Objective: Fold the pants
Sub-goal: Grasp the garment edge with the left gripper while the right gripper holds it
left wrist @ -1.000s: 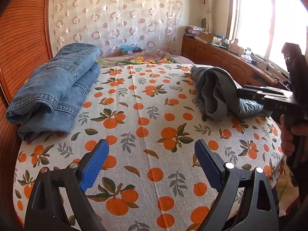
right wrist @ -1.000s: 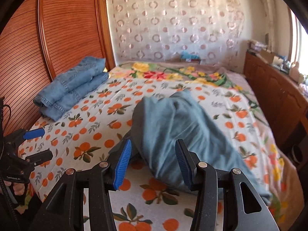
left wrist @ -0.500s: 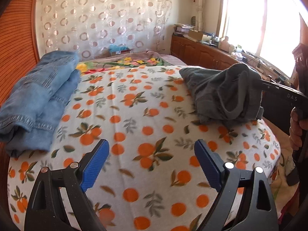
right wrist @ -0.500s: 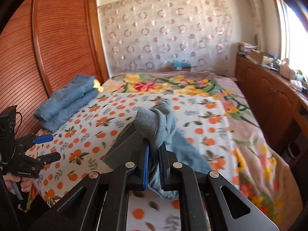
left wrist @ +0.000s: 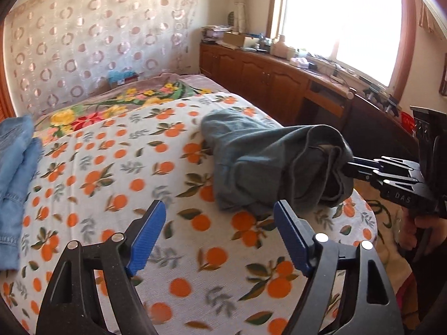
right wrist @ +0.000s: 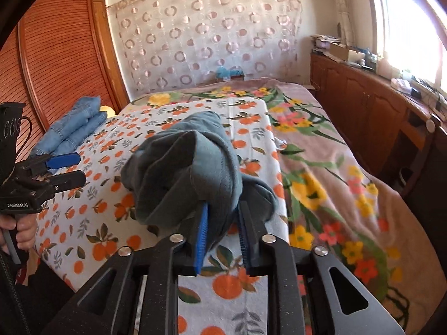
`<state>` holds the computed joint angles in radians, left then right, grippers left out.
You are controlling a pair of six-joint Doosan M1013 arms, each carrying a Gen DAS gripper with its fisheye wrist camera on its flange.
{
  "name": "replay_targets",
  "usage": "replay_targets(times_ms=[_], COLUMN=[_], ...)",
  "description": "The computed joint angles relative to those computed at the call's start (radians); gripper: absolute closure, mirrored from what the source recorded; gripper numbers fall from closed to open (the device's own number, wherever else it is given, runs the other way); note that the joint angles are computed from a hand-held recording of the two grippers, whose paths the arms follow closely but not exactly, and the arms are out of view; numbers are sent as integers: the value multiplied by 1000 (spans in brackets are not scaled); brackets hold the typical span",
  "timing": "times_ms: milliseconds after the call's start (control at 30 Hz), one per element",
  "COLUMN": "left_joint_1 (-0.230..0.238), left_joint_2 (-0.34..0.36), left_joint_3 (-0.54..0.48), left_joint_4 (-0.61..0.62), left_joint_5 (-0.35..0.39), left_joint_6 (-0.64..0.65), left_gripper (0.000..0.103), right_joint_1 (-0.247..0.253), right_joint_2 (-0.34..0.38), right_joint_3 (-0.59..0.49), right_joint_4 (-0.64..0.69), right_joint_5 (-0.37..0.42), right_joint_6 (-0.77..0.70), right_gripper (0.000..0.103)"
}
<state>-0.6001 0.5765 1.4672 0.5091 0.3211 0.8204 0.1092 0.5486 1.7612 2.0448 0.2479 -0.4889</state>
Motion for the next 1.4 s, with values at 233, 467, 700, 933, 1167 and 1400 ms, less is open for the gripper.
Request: replay_targets(times_ms=[233, 467, 700, 933, 1167, 1400], left_joint_1=[-10, -10, -12, 0, 9, 22], left_joint_2=[48, 108, 144, 61, -46, -102], left_joint_3=[-71, -157, -211, -100, 29, 92], left_joint_4=[-324, -532, -548, -524, -203, 198], left_joint_5=[-19, 36, 117, 5, -108, -121], left_joint_6=[360, 593, 625, 592, 273, -129], left_gripper=[50, 74, 95, 100, 100, 100], right_joint_1=[-1, -2, -7, -1, 10, 2], right_joint_2=[-62, -84, -83, -84, -67, -53], right_joint_3=[83, 112, 119, 117, 94, 71], right_joint_4=[253, 214, 141, 110, 8, -51], right_joint_5=[13, 30, 55, 63, 99, 151], right_joint_6=[-216, -176, -96, -77, 5, 35], right_gripper=[64, 64, 64, 64, 64, 83])
